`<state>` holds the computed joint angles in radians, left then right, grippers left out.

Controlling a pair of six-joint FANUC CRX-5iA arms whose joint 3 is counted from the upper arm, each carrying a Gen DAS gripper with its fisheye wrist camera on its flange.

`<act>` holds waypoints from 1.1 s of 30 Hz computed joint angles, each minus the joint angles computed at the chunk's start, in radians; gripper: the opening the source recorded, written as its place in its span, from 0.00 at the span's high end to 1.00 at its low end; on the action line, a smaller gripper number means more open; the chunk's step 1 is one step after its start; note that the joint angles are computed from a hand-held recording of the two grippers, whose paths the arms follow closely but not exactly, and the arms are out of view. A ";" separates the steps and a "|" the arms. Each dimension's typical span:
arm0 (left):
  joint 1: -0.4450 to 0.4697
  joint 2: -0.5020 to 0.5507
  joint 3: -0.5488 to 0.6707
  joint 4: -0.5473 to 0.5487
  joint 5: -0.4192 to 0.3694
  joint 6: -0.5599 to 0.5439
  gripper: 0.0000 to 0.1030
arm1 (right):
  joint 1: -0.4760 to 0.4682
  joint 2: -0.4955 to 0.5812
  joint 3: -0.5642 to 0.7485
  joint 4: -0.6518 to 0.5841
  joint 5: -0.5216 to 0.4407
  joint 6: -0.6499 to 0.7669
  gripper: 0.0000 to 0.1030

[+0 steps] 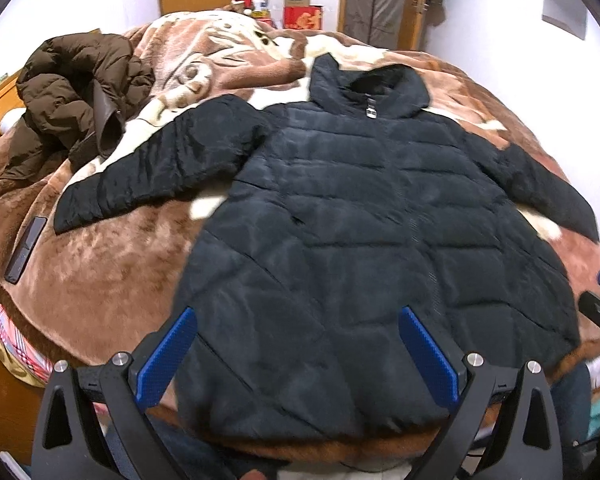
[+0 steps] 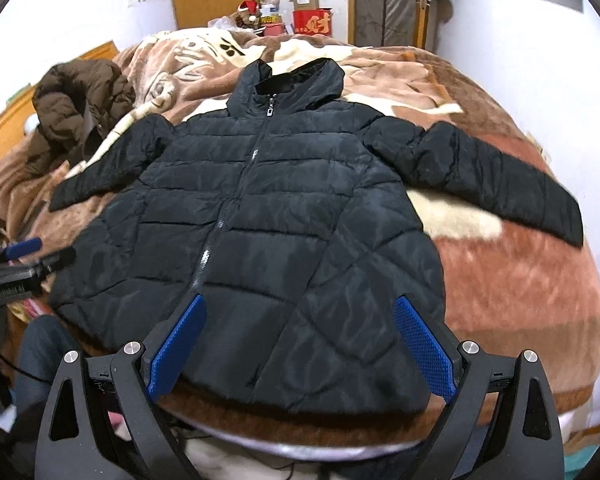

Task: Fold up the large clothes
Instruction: 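Reach the left gripper to the sleeve cuff nearest it and close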

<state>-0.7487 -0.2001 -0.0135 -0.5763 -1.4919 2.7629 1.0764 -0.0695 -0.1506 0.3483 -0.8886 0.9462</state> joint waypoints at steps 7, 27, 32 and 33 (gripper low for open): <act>0.234 -0.087 -0.116 0.034 0.058 -0.055 0.01 | -0.050 0.144 0.149 -0.066 0.002 0.126 0.07; 1.054 -0.252 -0.527 0.345 0.513 -0.351 0.04 | -0.130 0.499 0.519 -0.195 -0.141 0.260 0.08; 1.137 -0.242 -0.567 0.369 0.623 -0.340 0.04 | -0.145 0.540 0.557 -0.193 -0.163 0.253 0.08; 1.145 -0.235 -0.569 0.363 0.637 -0.330 0.04 | -0.147 0.544 0.559 -0.190 -0.165 0.252 0.08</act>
<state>0.3962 -0.4349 -0.5820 -0.2134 -0.8545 2.4330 0.9297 0.4747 0.4086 0.1585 -1.0534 1.1983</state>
